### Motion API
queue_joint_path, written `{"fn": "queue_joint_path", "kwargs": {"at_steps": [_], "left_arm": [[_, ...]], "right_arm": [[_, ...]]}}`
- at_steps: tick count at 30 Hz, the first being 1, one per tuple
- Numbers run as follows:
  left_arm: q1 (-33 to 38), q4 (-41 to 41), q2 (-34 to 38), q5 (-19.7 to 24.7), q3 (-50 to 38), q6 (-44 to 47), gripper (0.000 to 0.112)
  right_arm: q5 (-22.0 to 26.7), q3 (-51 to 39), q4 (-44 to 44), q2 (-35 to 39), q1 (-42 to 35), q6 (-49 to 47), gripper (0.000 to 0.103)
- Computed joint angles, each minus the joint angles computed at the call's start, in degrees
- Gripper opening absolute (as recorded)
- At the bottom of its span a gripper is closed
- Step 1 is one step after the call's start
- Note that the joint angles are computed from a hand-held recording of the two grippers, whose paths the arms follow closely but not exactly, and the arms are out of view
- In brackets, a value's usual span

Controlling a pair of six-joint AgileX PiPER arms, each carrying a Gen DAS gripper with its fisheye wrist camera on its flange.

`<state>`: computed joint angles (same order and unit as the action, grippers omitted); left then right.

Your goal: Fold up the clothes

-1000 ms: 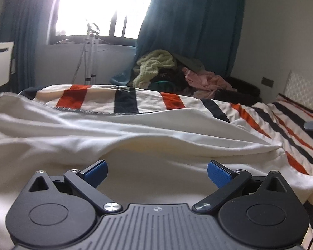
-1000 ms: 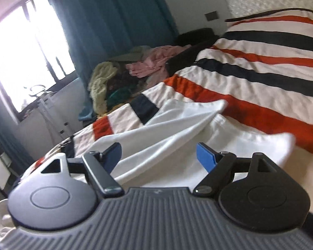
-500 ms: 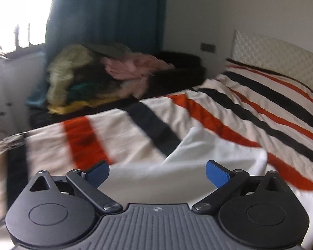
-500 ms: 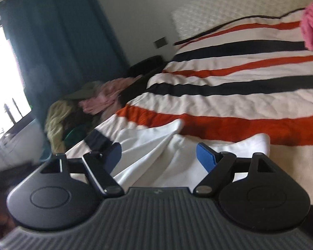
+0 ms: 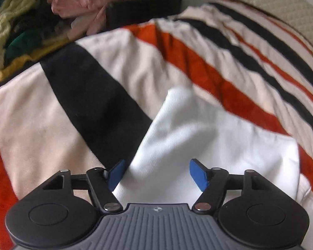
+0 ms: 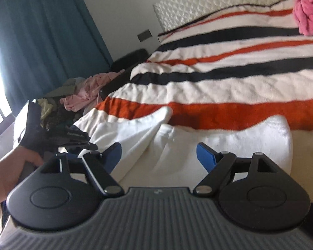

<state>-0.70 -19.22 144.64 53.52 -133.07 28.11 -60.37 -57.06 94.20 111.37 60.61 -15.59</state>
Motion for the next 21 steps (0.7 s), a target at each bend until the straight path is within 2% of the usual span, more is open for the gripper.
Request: {"fn": "queue_joint_path", "kwargs": {"at_steps": [1, 2, 3, 5, 10, 13, 15, 17, 19, 21], "left_arm": [[-0.49, 1.26, -0.88, -2.49, 2.38, -0.97, 0.055], [-0.93, 2.08, -2.30, -5.56, 5.72, -1.16, 0.038], [-1.36, 2.79, -3.62, -8.37, 8.78, -0.99, 0.034], [-2.21, 3.79, -5.03, -10.70, 11.61, 0.55, 0.012], [-6.57, 14.49, -9.81, -19.96, 17.52, -1.99, 0.009], [-9.98, 28.29, -10.87, -25.74, 18.01, -11.20, 0.009], [-11.45, 36.19, -10.14, -27.06, 16.39, -17.04, 0.009], [-11.17, 35.80, -7.49, -25.46, 12.61, -17.72, 0.010], [-10.48, 34.47, -5.88, -26.15, 12.47, -18.51, 0.012], [-9.87, 33.22, -6.80, -28.50, 15.95, -20.12, 0.023]], "right_arm": [[0.48, 0.33, -0.06, -0.26, -0.05, 0.77, 0.081], [0.94, 0.73, -0.25, -0.57, -0.12, 1.61, 0.081], [0.98, 1.00, -0.30, -0.88, -0.01, 1.98, 0.081], [0.65, 1.39, -0.22, -1.50, 0.40, 2.21, 0.081], [-1.71, 3.12, -0.13, -3.29, 2.23, 3.45, 0.081], [-1.51, 3.60, 0.11, -3.88, 2.18, 3.90, 0.081], [-1.43, 3.50, 0.20, -3.83, 2.04, 3.92, 0.081], [-1.39, 3.30, 0.14, -3.58, 1.86, 3.78, 0.081], [-1.36, 2.97, -0.08, -3.06, 1.59, 3.29, 0.081], [-1.70, 2.80, -0.20, -2.47, 1.41, 3.14, 0.081]]}}
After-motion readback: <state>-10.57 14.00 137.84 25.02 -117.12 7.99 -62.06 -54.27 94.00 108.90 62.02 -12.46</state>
